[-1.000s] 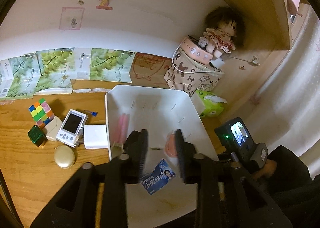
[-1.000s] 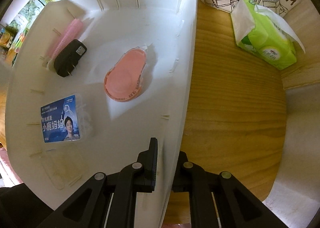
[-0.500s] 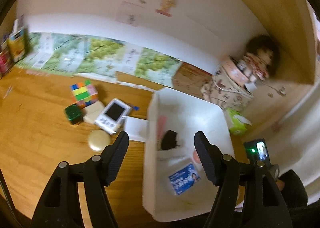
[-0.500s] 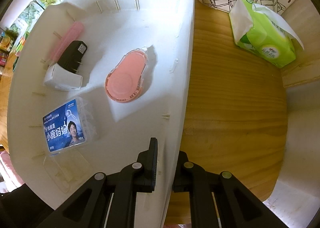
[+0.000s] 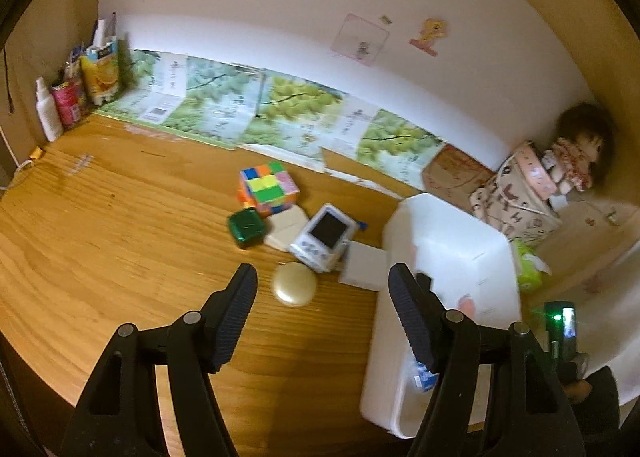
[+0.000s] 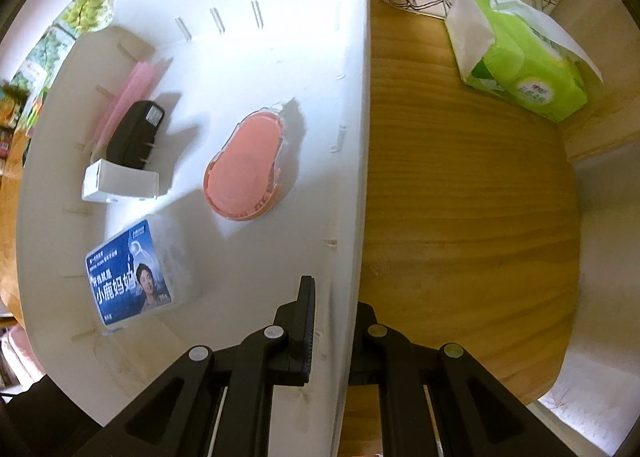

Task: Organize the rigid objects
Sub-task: 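Withdraw the open left tool from the tray, then move the left tool to the dark green square box and grasp it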

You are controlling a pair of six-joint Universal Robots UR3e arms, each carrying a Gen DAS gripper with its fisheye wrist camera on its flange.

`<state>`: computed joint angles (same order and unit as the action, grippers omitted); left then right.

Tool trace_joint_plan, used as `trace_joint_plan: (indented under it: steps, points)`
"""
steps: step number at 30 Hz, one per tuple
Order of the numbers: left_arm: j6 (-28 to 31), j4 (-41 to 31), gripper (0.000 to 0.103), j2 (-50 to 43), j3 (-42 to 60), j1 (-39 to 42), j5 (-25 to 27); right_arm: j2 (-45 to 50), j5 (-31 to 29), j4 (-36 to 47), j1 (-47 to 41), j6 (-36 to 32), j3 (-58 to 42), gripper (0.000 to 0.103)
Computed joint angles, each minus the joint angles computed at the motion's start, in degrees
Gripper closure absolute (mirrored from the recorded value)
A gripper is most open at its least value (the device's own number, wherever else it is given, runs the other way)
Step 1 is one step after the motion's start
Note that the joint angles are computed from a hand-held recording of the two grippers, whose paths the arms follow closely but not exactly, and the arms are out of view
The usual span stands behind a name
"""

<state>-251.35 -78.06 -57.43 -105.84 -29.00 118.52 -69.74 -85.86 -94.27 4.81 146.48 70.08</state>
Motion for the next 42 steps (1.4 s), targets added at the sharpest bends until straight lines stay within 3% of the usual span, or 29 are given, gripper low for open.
trace_joint_plan:
  steps: [3,10,14,20,28,42]
  points:
    - [3.71,-4.23,0.031,0.67,1.19,3.57,-1.92,-0.97,-0.9,-1.32,0.29,1.24,1.04,0.091]
    - [18.79,-10.49,0.031,1.57,1.38,15.89,-9.91,-1.83,0.59,-0.32,-1.46,4.13,0.95,0.092]
    - [29.86,-9.91,0.031,2.8,-1.75,25.37,-15.33,-1.68,2.5,0.4,-3.32,6.7,0.68,0.092]
    - [41.98,-8.0,0.031,2.48,-6.34,34.98,-20.82,-1.28,1.89,1.84,-4.43,11.99,-1.65,0.094]
    - [53.65,-3.44,0.031,5.69,-15.24,49.32,-27.32,-0.56,0.69,3.56,-5.12,17.82,-4.2,0.091]
    - [69.84,1.69,0.033,7.05,-23.96,64.43,-39.35,0.76,-4.83,3.94,-1.26,24.87,-7.37,0.086]
